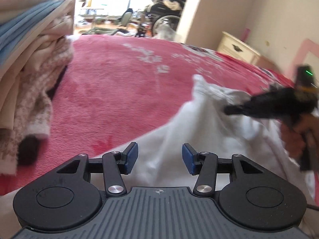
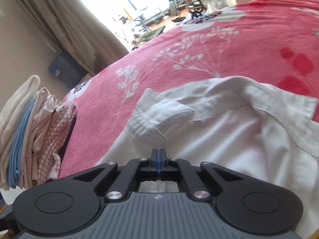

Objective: Fold clothes

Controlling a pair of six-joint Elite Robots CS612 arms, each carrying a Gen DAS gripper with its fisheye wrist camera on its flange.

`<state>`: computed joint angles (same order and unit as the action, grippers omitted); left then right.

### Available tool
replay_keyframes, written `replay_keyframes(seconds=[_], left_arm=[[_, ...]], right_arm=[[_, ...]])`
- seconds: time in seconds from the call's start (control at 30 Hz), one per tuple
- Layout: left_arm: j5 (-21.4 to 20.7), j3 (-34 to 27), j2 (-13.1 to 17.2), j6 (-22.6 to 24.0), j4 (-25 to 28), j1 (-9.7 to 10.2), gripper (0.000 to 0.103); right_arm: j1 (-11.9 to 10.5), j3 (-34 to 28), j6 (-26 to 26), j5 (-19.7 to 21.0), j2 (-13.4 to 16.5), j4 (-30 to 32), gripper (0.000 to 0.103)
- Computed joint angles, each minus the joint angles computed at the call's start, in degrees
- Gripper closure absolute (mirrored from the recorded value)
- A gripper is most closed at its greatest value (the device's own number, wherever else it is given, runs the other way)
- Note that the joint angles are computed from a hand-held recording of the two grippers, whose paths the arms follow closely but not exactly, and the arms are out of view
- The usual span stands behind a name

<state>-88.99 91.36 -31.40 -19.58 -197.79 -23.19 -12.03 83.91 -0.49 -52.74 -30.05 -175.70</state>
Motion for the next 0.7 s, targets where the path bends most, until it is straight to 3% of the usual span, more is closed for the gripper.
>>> replay_keyframes(seconds=[0.13, 0.23, 0.27, 0.3, 0.47, 0.53, 0.57, 0.6, 0.7], left_arm=[[2.31, -2.10, 1.05, 0.21, 2.66, 0.12, 0.054], [2.78, -3.53, 1.75, 0.28, 4.24, 0.31, 0.054], [3.20, -3.85, 1.92, 0.38, 4.81, 0.26, 0.054], [3.79, -4.08, 2.05, 0.73, 5.37, 0.15, 0.054], [6.83, -4.18, 2.52, 2.46, 4.98, -0.64, 0.053], [7.87, -4.07, 2.60, 3.27, 4.67, -0.95, 0.053], [8.34, -4.01, 2.63, 3.70, 4.51, -1.09, 0.053], [8.82, -3.95, 2.66, 4.14, 4.35, -1.23, 0.053], [9.33, -3.96, 2.65, 4.55, 4.20, -1.38, 0.053]], right_arm=[[-0.72, -0.72, 2.53, 1.03, 0.77, 0.08, 0.103], [-0.94, -3.90, 7.07, 5.59, 2.74, 1.07, 0.080], [-0.69, -4.89, 7.46, 5.54, 3.27, 1.42, 0.060], [-0.41, -5.66, 8.24, 4.95, 3.68, 1.66, 0.057], [0.73, -7.94, 5.40, 5.64, 4.98, 3.73, 0.057], [1.49, -7.72, 2.33, 3.58, 4.73, 3.48, 0.068], [1.71, -7.59, 0.73, 3.03, 4.50, 4.01, 0.085], [1.76, -7.13, 0.10, 2.65, 4.19, 3.73, 0.095], [1.41, -3.98, -0.69, 1.87, 2.84, -2.10, 0.096]])
